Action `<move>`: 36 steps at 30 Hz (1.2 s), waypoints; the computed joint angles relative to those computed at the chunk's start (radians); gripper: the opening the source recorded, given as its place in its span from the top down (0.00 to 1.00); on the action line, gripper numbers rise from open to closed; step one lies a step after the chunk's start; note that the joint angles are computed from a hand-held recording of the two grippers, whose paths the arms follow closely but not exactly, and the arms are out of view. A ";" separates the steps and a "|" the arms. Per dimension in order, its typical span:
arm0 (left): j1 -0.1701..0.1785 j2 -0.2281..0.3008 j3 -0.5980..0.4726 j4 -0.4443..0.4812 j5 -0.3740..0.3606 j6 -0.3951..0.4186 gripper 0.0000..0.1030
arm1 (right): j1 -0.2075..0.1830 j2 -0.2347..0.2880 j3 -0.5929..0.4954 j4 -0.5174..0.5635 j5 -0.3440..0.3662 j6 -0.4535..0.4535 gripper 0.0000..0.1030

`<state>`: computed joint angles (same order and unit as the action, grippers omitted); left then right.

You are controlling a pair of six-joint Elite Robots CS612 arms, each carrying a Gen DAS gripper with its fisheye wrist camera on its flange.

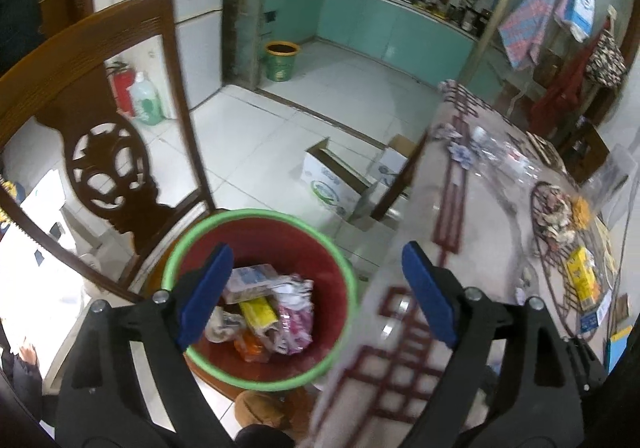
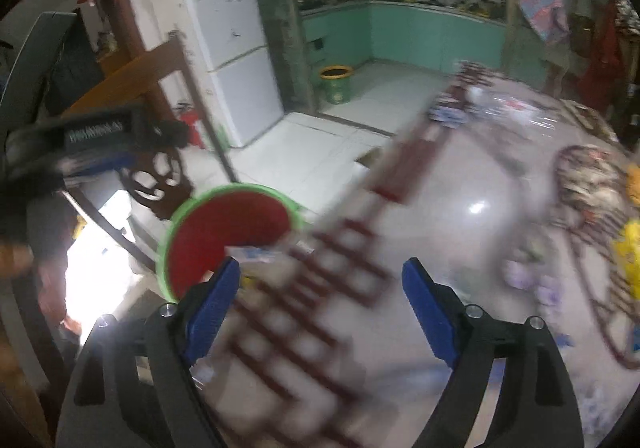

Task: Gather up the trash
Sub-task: 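Move both open tools back over the table trash, then grasp the white toothpaste box with the right tool while the left grasps the yellow juice carton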

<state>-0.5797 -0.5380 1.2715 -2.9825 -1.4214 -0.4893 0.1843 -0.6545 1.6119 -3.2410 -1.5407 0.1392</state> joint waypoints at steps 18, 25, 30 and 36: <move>-0.123 0.086 -0.205 0.146 -0.117 0.077 0.17 | -0.394 -0.154 0.354 -0.101 -0.174 0.480 0.11; -0.175 0.131 -0.293 0.214 -0.120 0.172 0.13 | -0.431 -0.114 0.297 -0.009 -0.123 0.515 0.11; -0.196 0.161 -0.348 0.275 -0.128 0.200 0.12 | -0.466 -0.093 0.291 -0.007 -0.012 0.517 0.13; -0.216 0.195 -0.408 0.317 -0.151 0.208 0.12 | -0.479 -0.102 0.291 -0.004 0.167 0.398 0.48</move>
<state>-0.7955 -0.3434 0.8632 -2.6659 -1.5724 -0.2817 -0.2950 -0.7563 1.9024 -3.2449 -1.3739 0.5369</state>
